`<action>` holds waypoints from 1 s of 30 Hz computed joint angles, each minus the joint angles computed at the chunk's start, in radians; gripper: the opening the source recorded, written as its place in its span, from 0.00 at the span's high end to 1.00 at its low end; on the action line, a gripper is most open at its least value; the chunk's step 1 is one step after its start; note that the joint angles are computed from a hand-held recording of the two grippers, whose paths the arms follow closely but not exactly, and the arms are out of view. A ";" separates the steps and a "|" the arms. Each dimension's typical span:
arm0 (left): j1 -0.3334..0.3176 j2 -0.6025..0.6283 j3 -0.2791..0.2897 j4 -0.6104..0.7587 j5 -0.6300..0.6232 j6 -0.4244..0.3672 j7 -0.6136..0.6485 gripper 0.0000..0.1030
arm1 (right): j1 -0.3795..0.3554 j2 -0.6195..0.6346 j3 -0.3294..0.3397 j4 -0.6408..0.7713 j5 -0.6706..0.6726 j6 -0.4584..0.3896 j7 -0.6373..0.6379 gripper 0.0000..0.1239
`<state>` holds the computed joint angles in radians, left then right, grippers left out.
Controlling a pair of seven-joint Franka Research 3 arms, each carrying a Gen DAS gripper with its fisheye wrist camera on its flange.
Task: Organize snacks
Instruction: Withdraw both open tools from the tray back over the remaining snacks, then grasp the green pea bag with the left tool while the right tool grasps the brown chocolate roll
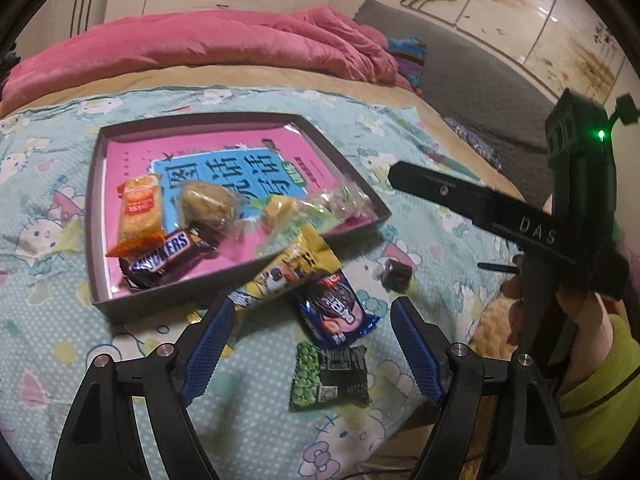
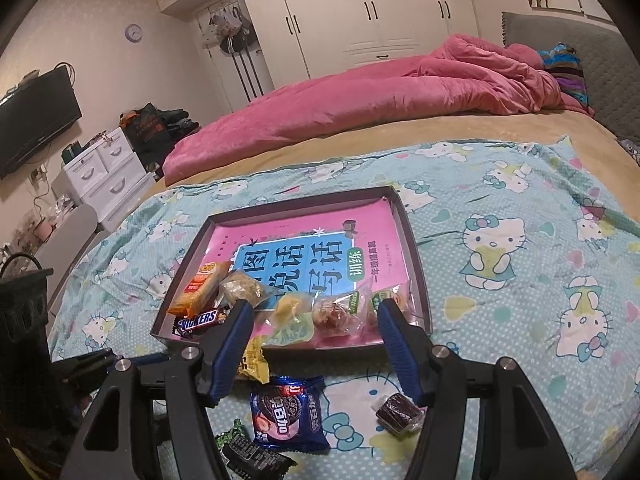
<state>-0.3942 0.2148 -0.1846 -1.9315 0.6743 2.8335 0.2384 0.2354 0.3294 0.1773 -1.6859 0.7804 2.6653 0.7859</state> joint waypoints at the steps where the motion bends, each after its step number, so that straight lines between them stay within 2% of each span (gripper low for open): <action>1: 0.000 0.003 -0.004 0.002 -0.007 -0.004 0.008 0.21 | -0.002 -0.002 0.000 -0.002 0.002 0.001 -0.003 0.48; 17: -0.005 0.035 -0.030 0.027 -0.120 -0.048 0.123 0.21 | 0.005 -0.028 -0.019 -0.080 -0.070 0.033 -0.052 0.48; 22: -0.003 0.039 -0.033 0.018 -0.158 -0.036 0.140 0.21 | 0.004 -0.028 -0.025 -0.096 -0.094 0.041 -0.045 0.48; 30: -0.003 0.070 -0.053 0.047 -0.234 -0.078 0.221 0.21 | 0.002 -0.023 -0.039 -0.112 -0.140 0.038 -0.013 0.48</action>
